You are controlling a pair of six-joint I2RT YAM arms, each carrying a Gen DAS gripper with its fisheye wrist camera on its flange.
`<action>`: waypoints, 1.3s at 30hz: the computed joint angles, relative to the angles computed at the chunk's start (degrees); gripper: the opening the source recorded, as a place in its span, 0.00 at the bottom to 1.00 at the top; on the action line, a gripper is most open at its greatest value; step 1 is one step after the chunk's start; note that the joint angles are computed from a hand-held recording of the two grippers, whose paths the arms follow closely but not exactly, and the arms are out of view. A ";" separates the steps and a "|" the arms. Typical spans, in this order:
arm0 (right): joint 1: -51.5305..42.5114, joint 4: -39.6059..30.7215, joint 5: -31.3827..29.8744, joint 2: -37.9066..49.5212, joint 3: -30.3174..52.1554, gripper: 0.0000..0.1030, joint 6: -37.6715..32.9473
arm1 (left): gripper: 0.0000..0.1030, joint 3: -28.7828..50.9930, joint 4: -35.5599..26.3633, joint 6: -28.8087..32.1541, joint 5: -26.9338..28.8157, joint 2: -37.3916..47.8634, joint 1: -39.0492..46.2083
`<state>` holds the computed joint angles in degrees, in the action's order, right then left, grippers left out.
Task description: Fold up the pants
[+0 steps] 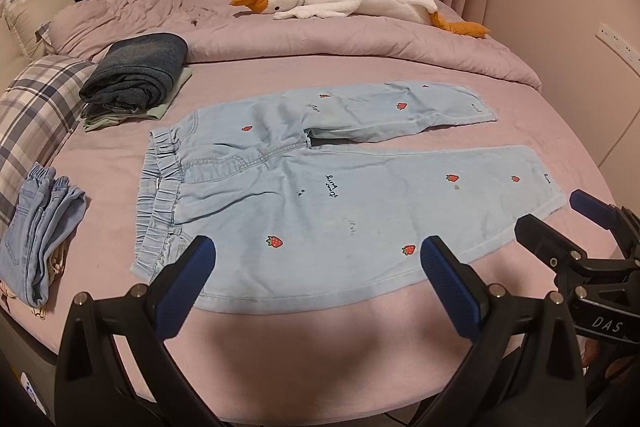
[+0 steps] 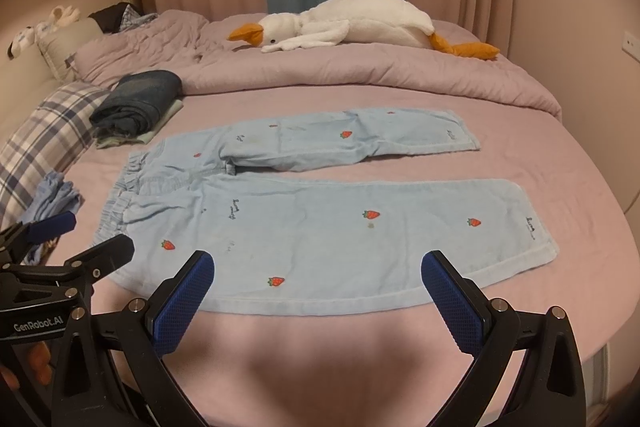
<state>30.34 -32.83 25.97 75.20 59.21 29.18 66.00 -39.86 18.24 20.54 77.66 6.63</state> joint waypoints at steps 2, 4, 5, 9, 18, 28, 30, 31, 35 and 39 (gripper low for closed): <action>-0.08 0.78 -0.49 -0.44 -0.47 1.00 0.11 | 1.00 -0.04 -0.08 -0.02 0.03 -0.09 0.01; -0.02 0.95 -0.52 -0.47 -0.56 1.00 0.22 | 1.00 -0.09 -0.06 0.06 -0.04 -0.13 0.00; 0.02 0.92 -0.47 -0.37 -0.50 1.00 0.22 | 1.00 -0.09 -0.03 0.16 0.12 -0.08 0.14; 0.23 0.50 0.20 0.13 -0.19 1.00 0.11 | 1.00 -0.19 0.07 0.04 -0.03 -0.13 -0.04; 0.40 0.99 -0.33 -0.22 -0.46 1.00 0.63 | 1.00 -0.61 -0.07 0.34 0.14 -0.29 0.13; 1.20 -0.86 1.36 1.37 0.13 1.00 1.02 | 1.00 -0.13 -0.26 0.89 0.88 1.23 0.69; 1.05 -1.40 1.18 2.56 0.43 1.00 0.86 | 1.00 0.62 -0.62 0.75 3.29 3.42 1.86; 0.68 0.16 0.25 2.35 -0.54 1.00 0.30 | 1.00 1.21 -0.94 0.34 4.45 5.07 2.67; 0.46 6.18 -2.75 6.15 -4.22 1.00 -3.32 | 0.99 3.77 -1.72 -3.30 8.61 13.91 8.74; 3.74 4.93 -2.80 13.19 -3.41 1.00 -6.09 | 0.99 6.89 -2.97 -5.91 11.81 21.50 16.48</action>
